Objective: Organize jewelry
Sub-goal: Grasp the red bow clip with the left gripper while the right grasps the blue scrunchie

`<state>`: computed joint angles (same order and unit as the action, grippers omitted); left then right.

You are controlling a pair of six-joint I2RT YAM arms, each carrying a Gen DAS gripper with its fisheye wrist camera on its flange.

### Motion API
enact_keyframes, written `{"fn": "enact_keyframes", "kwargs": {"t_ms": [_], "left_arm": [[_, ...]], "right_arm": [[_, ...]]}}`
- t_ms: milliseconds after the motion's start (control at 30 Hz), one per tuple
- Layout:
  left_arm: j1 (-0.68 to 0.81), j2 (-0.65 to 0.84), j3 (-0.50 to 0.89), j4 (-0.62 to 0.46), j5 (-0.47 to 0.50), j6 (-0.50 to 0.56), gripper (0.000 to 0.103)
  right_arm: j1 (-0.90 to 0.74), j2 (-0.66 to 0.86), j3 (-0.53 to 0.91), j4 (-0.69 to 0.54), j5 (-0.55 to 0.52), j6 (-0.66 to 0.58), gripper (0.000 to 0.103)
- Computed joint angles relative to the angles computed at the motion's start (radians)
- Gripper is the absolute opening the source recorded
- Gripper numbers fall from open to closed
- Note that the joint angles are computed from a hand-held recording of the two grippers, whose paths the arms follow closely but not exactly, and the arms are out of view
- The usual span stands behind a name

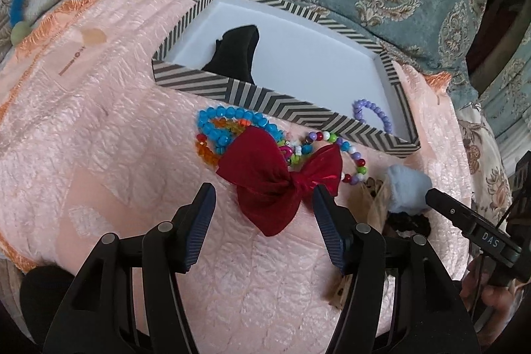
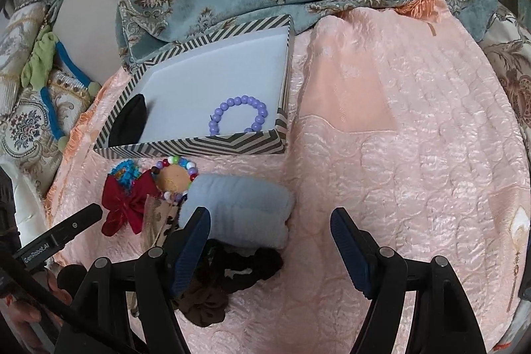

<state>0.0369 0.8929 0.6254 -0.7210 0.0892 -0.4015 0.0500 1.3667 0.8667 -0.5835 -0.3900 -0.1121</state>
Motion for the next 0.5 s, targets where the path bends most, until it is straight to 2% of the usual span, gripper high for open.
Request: {"fn": "enact_keyframes", "kwargs": {"t_ms": [133,300,367,400,433,500], "left_arm": [[-0.005,0.048,-0.009,0.043,-0.002,-0.01,0.06],[-0.029,0.109,-0.017,0.096,-0.011,-0.029,0.06],[-0.019,0.135,-0.02,0.113,0.006,-0.025,0.056],[-0.009,0.14,-0.024,0.121,0.022,-0.023,0.051],[-0.003,0.147,-0.026,0.127,0.034,-0.02,0.04],[0.0,0.143,-0.029,0.133,0.037,-0.016,0.034]], "right_arm": [[0.015,0.04,0.012,0.005,0.005,0.002,0.072],[0.012,0.098,0.021,0.03,-0.046,0.019,0.072],[0.009,0.102,0.01,0.052,-0.059,0.02,0.063],[0.01,0.099,0.003,0.062,-0.058,0.017,0.055],[0.012,0.093,-0.007,0.076,-0.054,0.011,0.049],[0.008,0.076,-0.019,0.088,-0.06,0.001,0.039]]}}
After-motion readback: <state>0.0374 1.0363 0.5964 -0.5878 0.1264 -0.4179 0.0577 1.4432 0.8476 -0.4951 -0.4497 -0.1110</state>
